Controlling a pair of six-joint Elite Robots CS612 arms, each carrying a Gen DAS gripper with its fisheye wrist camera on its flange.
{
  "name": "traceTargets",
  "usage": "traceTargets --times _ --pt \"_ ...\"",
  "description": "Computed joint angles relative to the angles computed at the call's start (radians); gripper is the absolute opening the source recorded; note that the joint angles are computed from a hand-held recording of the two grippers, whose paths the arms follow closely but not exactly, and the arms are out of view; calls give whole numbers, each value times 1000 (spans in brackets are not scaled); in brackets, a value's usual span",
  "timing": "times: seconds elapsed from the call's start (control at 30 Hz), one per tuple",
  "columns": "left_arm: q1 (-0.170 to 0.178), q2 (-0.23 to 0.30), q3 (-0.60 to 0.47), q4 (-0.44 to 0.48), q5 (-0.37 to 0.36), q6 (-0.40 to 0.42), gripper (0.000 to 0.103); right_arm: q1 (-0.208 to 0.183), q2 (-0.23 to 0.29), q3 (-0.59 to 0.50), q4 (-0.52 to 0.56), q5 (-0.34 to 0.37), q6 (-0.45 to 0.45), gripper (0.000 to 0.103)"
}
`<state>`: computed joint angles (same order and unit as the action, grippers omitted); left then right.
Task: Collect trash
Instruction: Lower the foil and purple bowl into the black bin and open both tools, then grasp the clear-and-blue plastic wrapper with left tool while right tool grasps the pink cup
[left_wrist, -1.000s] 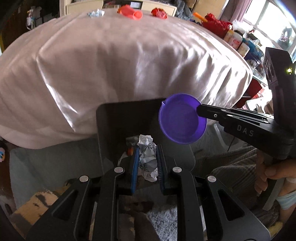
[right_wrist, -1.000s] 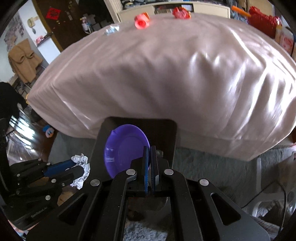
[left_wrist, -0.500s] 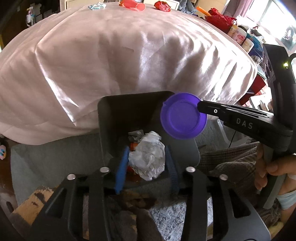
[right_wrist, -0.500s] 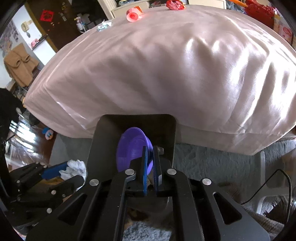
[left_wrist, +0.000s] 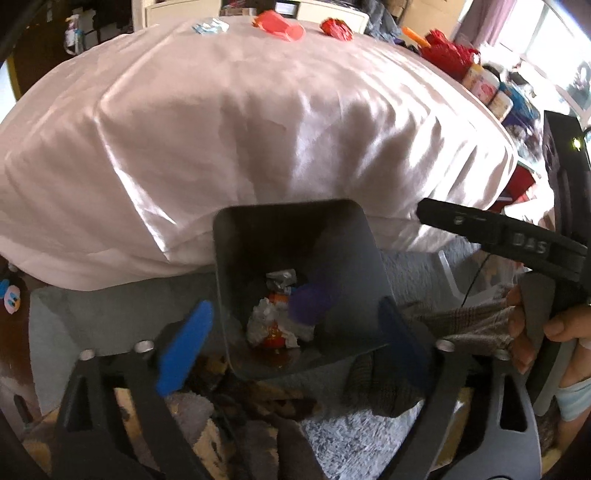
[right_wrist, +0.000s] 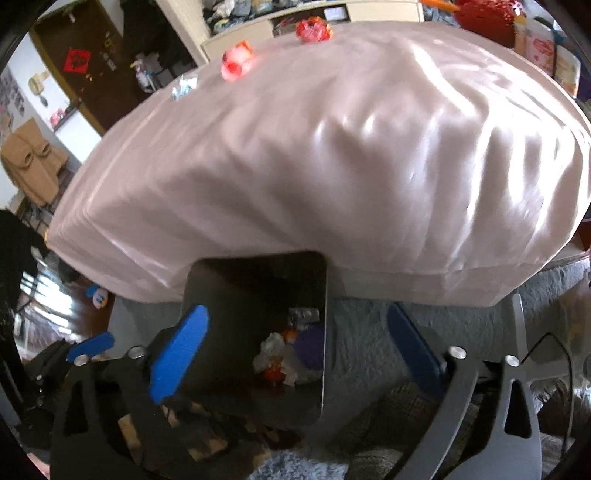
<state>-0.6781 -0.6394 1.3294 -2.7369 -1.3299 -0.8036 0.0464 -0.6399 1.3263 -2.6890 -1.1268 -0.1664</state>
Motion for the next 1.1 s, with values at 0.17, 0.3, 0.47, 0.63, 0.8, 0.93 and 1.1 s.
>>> traceTargets --times 0.17,0.3,0.47,0.63,0.8,0.93,1.1 --pt "11 -32 24 -57 -4 0 95 -13 -7 -23 -9 46 41 99" --pt "19 -63 29 -41 59 44 95 -13 -9 -68 -12 43 42 99" --pt "50 -77 11 -19 68 89 95 -9 14 -163 -3 30 65 99" --pt "86 -61 -51 36 93 102 95 6 82 -316 50 15 115 99" --pt "126 -15 -157 95 134 115 95 37 167 -492 138 -6 115 99" --pt "147 31 -248 153 150 139 95 63 249 -653 234 -17 92 99" --pt "177 104 -378 244 157 150 95 89 364 -872 360 -21 56 94"
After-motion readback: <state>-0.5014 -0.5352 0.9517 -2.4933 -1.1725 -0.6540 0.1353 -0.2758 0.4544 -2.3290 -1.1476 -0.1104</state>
